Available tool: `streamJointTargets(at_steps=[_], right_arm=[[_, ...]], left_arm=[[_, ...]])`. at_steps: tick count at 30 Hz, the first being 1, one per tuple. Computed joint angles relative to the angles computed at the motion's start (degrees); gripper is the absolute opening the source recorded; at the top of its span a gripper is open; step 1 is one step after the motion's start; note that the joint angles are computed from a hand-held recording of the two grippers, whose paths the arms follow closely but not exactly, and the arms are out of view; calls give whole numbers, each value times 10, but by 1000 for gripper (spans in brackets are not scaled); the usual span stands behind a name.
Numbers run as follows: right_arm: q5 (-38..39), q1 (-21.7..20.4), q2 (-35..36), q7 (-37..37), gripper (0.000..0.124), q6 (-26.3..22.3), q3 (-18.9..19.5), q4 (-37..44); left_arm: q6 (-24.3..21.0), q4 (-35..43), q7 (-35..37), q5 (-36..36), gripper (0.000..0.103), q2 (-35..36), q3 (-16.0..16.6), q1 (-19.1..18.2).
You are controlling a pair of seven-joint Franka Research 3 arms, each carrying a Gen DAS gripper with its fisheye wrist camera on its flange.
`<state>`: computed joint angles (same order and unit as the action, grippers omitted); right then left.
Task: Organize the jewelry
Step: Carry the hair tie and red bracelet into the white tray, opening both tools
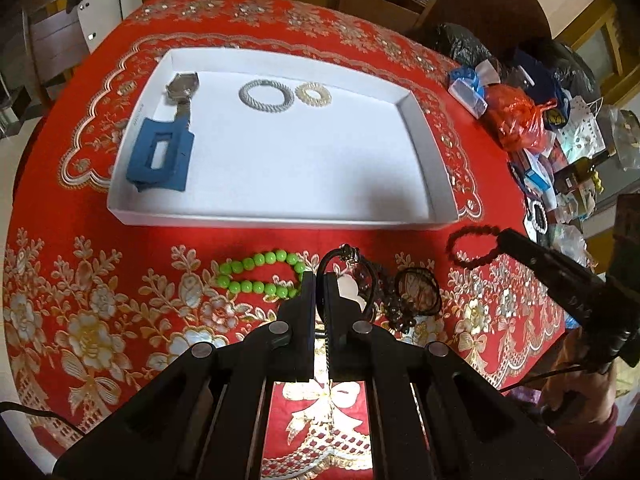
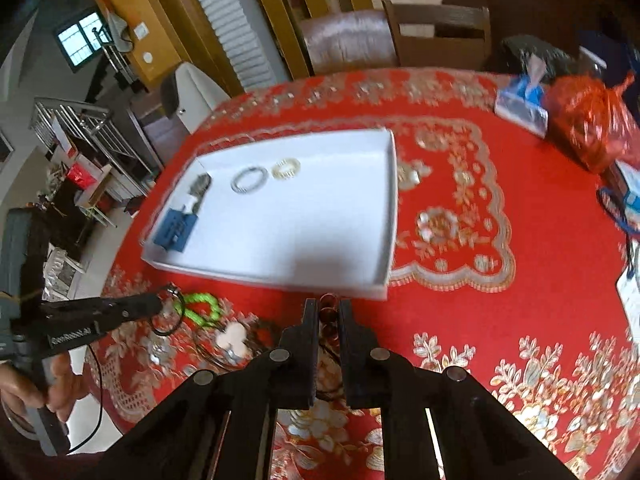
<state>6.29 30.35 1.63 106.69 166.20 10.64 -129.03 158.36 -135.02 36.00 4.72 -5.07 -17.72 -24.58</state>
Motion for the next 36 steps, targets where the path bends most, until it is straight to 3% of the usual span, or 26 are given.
streamJointTargets(at_steps=[13,26,36], right_arm=[[-15,14,82,-43,9,-37,-5,136],[2,32,240,-129,9,-151,-17,340],[-1,25,421,-127,9,-248,-55,585]], left_arm=[[-33,32,-50,89,2,9,10,37],[-69,100,-70,122,2,92,22,51],[-120,163,-101,133,2,163,39,53]])
